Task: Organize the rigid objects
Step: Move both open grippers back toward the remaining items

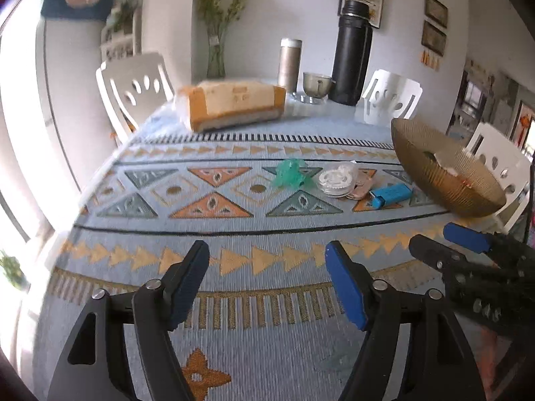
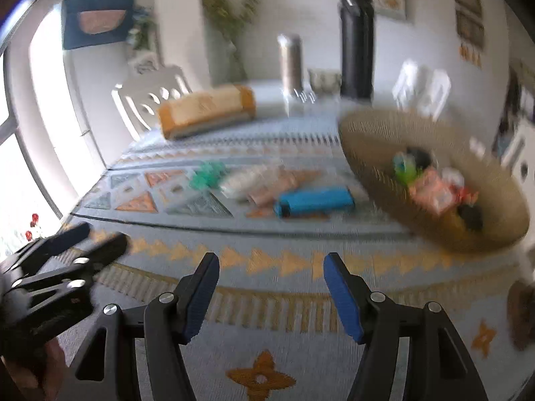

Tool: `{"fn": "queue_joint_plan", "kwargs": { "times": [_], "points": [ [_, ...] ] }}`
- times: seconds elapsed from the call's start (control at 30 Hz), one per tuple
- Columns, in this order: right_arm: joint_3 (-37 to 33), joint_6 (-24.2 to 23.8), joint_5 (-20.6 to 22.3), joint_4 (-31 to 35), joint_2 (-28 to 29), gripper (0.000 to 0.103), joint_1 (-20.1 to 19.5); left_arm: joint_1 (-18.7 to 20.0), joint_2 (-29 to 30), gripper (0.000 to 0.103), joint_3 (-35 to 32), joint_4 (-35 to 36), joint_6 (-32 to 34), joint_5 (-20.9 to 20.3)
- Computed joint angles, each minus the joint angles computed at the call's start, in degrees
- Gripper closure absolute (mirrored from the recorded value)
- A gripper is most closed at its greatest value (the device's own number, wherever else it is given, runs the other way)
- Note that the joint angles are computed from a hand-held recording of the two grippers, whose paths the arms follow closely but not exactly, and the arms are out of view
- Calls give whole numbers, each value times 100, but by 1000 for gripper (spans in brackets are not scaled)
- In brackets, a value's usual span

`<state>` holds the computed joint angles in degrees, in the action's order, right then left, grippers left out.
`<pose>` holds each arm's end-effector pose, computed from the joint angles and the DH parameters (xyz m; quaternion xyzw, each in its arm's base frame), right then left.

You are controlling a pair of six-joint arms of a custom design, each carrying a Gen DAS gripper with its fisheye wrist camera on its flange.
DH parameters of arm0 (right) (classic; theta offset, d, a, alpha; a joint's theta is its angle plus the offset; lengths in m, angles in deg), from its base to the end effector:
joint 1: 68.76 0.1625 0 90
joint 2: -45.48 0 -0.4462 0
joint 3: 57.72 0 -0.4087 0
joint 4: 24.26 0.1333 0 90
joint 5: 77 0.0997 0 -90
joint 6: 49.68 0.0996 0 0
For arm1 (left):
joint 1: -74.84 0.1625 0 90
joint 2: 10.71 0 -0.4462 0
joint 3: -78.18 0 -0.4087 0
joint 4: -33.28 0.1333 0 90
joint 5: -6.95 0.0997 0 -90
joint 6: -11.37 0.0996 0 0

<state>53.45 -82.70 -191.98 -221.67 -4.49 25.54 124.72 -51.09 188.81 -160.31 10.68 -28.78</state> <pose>0.1373 -0.6095 0.1555 0.2069 -0.8780 0.3218 0.2877 -0.2185 -0.5917 0.0731 0.1644 0.8467 -0.3916 0.3205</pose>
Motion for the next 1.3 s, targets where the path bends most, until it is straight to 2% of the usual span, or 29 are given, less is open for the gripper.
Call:
{"fn": "queue_joint_plan", "kwargs": {
  "times": [0.07, 0.2, 0.3, 0.37, 0.73, 1.17, 1.23, 1.3],
  "points": [
    [-15, 226, 109, 79, -69, 39, -84, -8, 18, 31, -47, 183, 59, -21],
    [-68, 637, 263, 380, -200, 29, -216, 3, -8, 31, -76, 477, -67, -3],
    [-108, 800, 315, 609, -260, 28, -269, 28, -49, 31, -85, 663, -227, -5],
    [-113, 823, 351, 664, -274, 28, -282, 29, -45, 31, -95, 725, -264, -2],
    [-265, 870, -8, 744, -138, 28, -220, 22, -22, 31, -152, 980, -345, 104],
    [-305, 985, 7, 874, -157, 28, -244, -1, 17, 31, -205, 1201, -329, 174],
    [-302, 1025, 28, 920, -176, 28, -251, 13, -9, 31, -212, 1282, -331, 99],
    [-305, 1045, 86, 994, -197, 28, -267, 97, -135, 31, -271, 1652, -352, -253]
  ]
}}
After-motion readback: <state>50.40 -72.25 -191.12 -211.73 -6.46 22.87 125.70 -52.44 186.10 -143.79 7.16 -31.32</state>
